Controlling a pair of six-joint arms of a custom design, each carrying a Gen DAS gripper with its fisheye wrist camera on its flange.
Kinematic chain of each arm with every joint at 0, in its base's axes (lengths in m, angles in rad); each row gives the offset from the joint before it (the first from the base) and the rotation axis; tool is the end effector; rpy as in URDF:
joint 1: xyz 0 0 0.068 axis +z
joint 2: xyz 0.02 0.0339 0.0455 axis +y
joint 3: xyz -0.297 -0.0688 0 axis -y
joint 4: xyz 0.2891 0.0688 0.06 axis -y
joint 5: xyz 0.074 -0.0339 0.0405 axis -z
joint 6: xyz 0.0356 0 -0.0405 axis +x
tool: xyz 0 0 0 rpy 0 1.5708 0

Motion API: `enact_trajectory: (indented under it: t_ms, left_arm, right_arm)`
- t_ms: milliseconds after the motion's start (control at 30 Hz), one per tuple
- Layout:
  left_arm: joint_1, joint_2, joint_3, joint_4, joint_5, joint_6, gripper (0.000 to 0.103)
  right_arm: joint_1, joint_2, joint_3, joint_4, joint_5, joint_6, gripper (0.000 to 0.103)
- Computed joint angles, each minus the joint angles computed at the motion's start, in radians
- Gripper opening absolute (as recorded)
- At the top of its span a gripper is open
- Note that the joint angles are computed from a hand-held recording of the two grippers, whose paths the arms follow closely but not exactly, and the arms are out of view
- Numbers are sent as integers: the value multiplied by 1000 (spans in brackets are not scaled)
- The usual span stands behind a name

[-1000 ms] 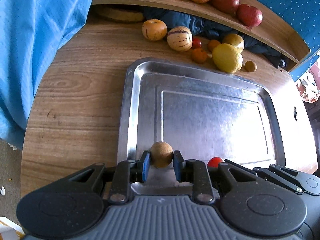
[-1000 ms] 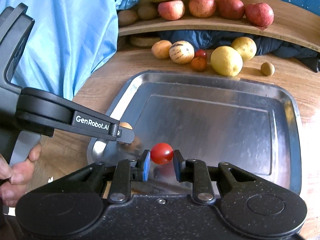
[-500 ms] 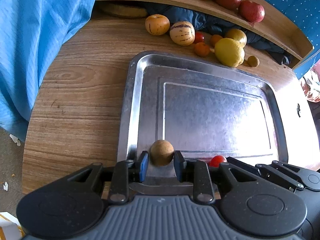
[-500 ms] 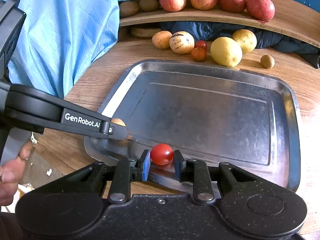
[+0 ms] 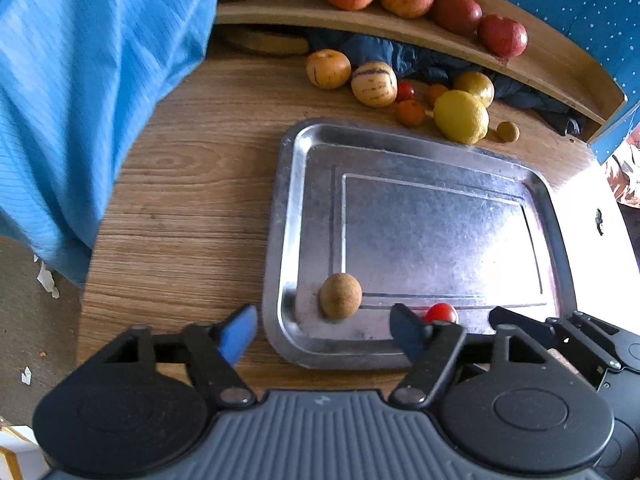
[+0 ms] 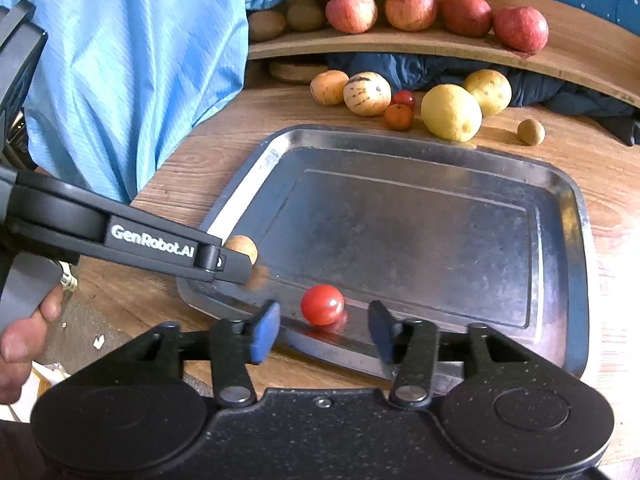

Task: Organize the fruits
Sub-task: 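Open left gripper releasing the kiwi while right gripper releases the tomato onto tray, then move left tool toward the orange persimmon while right tool approaches the striped melon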

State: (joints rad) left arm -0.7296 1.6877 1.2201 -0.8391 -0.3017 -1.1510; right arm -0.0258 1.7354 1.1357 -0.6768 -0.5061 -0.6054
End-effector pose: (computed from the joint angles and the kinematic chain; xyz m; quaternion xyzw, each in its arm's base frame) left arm 0.2813 -0.2374 0.2275 -0.2243 0.9542 -0.0173 0.1971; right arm 0.3720 0.0077 0.1922 -0.3088 0.9073 0.1914 0.2118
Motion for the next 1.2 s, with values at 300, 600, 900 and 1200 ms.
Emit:
enact_trajectory:
  t_ms: [300,600,900,1200]
  left_arm:
    - [-12,3,27,-116,1,-21,99]
    - [-8,17,40,-223,-2,-59,102]
    - [33,26,41,-250,-12,-31,102]
    - [91,43,56,-229,-13,52,102]
  right_arm:
    - [-32,-30,1,-26,-5,-28,82]
    - [-50,-36,2,-18,41,-19,97]
    - [-38,-14,18,5,100,27,102]
    - [-15,26,65,16,117,72,102]
